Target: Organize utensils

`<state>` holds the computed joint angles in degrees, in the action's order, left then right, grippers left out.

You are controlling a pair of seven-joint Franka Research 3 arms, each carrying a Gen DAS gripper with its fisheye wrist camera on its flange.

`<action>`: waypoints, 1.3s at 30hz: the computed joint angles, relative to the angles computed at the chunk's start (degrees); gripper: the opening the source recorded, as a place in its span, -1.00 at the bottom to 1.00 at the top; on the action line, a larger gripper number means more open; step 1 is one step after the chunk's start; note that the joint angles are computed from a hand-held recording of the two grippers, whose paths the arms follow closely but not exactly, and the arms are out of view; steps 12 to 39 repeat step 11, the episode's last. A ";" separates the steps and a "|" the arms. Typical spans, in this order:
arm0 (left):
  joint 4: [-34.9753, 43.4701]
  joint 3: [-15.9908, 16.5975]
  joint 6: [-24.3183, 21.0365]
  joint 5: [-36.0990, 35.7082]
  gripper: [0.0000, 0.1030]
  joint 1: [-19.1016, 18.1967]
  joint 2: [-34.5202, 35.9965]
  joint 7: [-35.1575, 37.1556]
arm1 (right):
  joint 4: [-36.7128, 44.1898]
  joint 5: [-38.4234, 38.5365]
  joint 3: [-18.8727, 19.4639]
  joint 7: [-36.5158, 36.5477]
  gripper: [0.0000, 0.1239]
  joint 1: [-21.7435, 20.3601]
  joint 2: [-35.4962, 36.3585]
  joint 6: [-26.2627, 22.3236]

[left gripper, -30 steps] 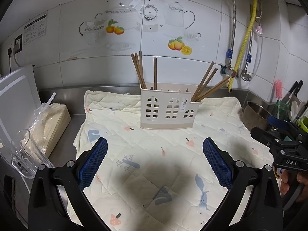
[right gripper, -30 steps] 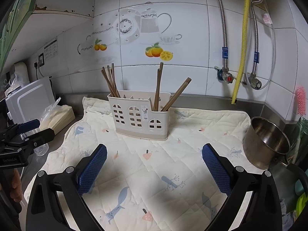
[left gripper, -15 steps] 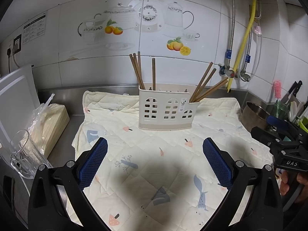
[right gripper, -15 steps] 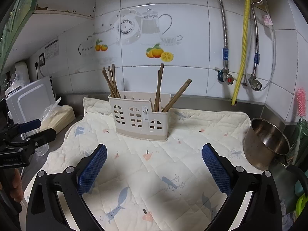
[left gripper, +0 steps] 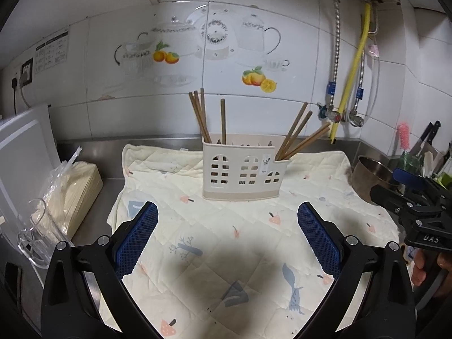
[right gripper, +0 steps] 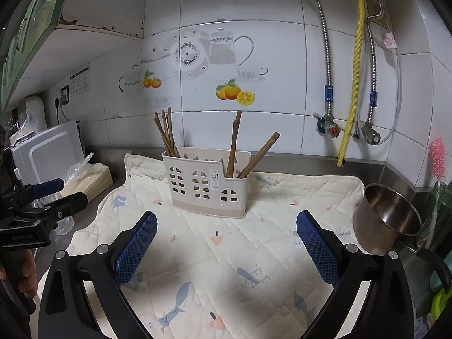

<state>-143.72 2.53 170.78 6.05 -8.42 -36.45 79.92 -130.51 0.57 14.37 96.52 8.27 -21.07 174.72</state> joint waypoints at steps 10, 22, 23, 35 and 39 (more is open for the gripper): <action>0.15 -1.06 -0.08 1.63 0.90 1.50 -0.07 -1.47 | -0.28 0.41 -0.47 -0.63 0.55 0.59 -0.19 0.43; 0.20 -0.98 -0.19 1.56 0.90 1.45 0.01 -1.47 | -0.31 0.49 -0.52 -0.76 0.55 0.63 -0.23 0.42; 0.20 -0.98 -0.19 1.56 0.90 1.45 0.01 -1.47 | -0.31 0.49 -0.52 -0.76 0.55 0.63 -0.23 0.42; 0.20 -0.98 -0.19 1.56 0.90 1.45 0.01 -1.47 | -0.31 0.49 -0.52 -0.76 0.55 0.63 -0.23 0.42; 0.20 -0.98 -0.19 1.56 0.90 1.45 0.01 -1.47 | -0.31 0.49 -0.52 -0.76 0.55 0.63 -0.23 0.42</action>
